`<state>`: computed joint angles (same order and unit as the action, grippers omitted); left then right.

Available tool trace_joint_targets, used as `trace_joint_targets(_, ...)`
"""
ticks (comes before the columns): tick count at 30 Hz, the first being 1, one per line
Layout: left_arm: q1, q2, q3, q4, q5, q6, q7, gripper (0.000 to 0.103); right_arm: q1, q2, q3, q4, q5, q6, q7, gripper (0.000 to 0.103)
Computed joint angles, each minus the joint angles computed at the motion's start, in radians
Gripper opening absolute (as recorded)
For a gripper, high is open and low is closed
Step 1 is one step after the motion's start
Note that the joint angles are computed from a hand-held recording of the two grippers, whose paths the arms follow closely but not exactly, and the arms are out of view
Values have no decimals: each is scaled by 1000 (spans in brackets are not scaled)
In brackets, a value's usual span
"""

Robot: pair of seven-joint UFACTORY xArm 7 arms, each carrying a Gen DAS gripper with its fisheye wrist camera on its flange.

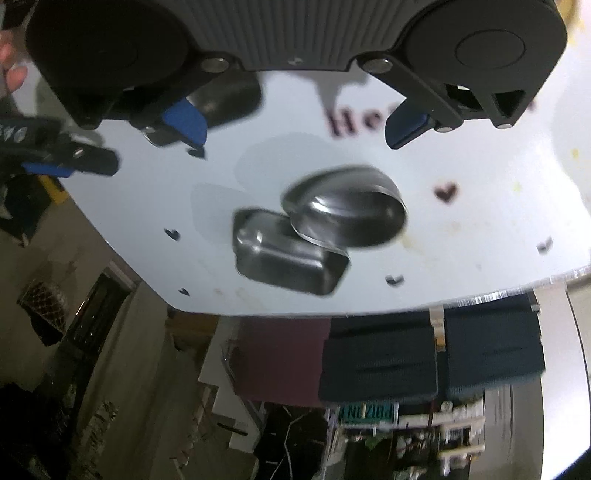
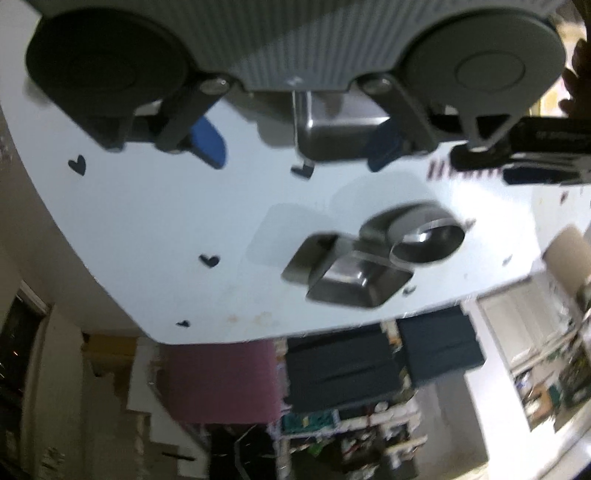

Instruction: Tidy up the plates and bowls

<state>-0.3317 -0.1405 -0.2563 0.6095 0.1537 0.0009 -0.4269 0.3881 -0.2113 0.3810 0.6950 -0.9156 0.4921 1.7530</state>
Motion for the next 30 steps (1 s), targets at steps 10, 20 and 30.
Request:
trace_joint_targets(10, -35, 140, 104, 170, -116, 12, 241, 103, -28, 146, -56, 124, -221, -2, 311, 103)
trace_joint_targets(20, -7, 400, 119, 438, -106, 8, 284, 101, 40, 368, -224, 321, -239, -89, 480, 100)
trace_joint_targets(30, 100, 618, -3, 664, -219, 113, 421, 54, 118, 518, -394, 419, -317, -256, 676, 44)
